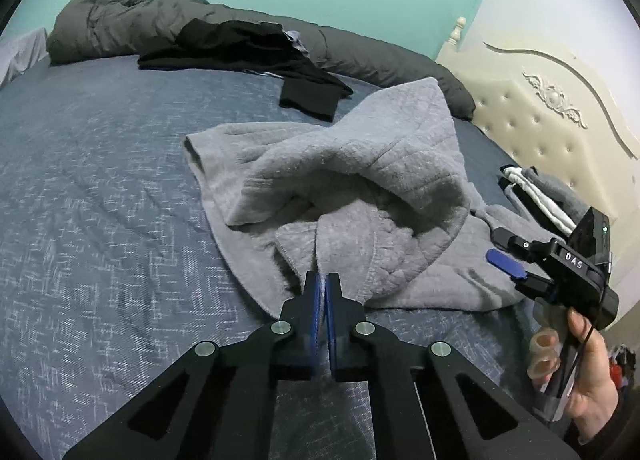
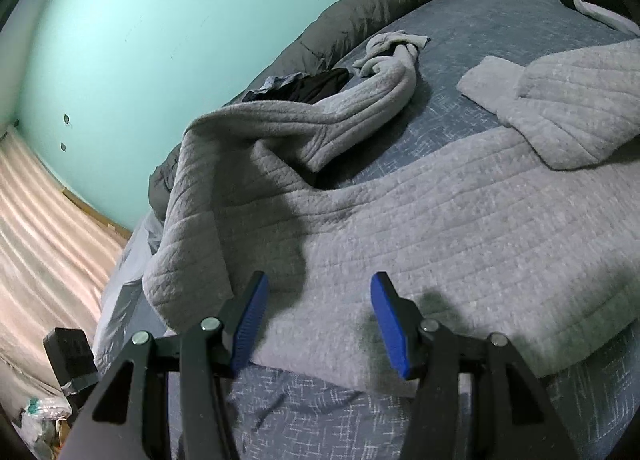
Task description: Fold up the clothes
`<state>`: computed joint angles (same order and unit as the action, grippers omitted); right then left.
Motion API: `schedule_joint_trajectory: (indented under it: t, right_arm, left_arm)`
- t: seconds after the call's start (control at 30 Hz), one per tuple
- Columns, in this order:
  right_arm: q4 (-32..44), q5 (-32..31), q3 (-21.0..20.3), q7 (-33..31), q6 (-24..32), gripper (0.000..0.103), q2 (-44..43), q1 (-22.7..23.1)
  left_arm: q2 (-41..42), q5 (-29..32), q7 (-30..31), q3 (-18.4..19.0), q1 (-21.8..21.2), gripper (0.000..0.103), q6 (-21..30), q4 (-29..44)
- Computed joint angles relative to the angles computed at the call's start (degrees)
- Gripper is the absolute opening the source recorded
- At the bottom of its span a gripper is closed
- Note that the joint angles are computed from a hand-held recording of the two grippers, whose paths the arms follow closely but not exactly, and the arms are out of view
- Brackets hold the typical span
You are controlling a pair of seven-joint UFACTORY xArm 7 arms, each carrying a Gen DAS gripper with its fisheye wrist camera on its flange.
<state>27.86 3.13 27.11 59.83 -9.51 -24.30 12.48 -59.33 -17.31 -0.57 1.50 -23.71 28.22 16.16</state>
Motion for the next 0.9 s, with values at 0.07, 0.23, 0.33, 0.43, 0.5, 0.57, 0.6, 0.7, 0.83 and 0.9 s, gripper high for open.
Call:
schedule_joint_trajectory:
  t: [0.07,0.23,0.33,0.43,0.5,0.57,0.6,0.7,0.83,0.9]
  right_arm:
    - [-0.20,0.16,0.55,0.37,0.07,0.054,-0.58,-0.45]
    - [-0.19,-0.05,0.21,0.53,0.23,0.054,-0.82,0.06]
    - [-0.08,-0.08,0.57,0.72,-0.03,0.054,-0.72,-0.66]
    - [-0.21,-0.05,1.65,1.02,0.13,0.054,-1.25,-1.99]
    - [-0.46,-0.02,2.21,1.38,0.45,0.054,-1.99,-2.65]
    - [-1.09,0.10,2.20,2.07,1.23,0.054,-3.57,-2.60]
    - [-1.40,0.18,2.11,2.57,1.54,0.054,-4.35,-2.46]
    - [-2.61,0.71,1.30,4.65,2.60,0.054,-7.43,-0.90]
    - [-4.23,0.61,-1.81,6.33,5.54,0.054,-12.03,3.24]
    - [-5.66,0.45,-5.40,5.85,8.82,0.054,-15.93,6.98]
  left_arm:
    - [0.14,0.09,-0.02,-0.02,0.05,0.003,0.04,-0.31]
    - [0.57,-0.05,0.42,0.58,-0.28,0.002,-0.09,-0.68]
    - [-1.84,0.22,0.67,1.06,0.69,0.002,1.33,-0.77]
    - [-4.46,0.29,0.63,2.13,2.28,0.002,4.32,-0.19]
    - [-6.40,0.83,0.61,2.28,3.91,0.002,7.29,0.70]
    - [-8.50,1.52,0.77,2.76,5.80,0.002,10.86,2.02]
    - [-9.53,2.05,0.98,3.13,7.00,0.002,12.92,2.97]
    - [-11.52,3.18,1.97,4.63,10.29,0.002,17.89,5.54]
    - [-12.82,4.31,3.46,6.94,14.70,0.000,23.32,9.15]
    - [-12.90,4.88,4.74,8.29,16.53,0.000,25.53,10.93]
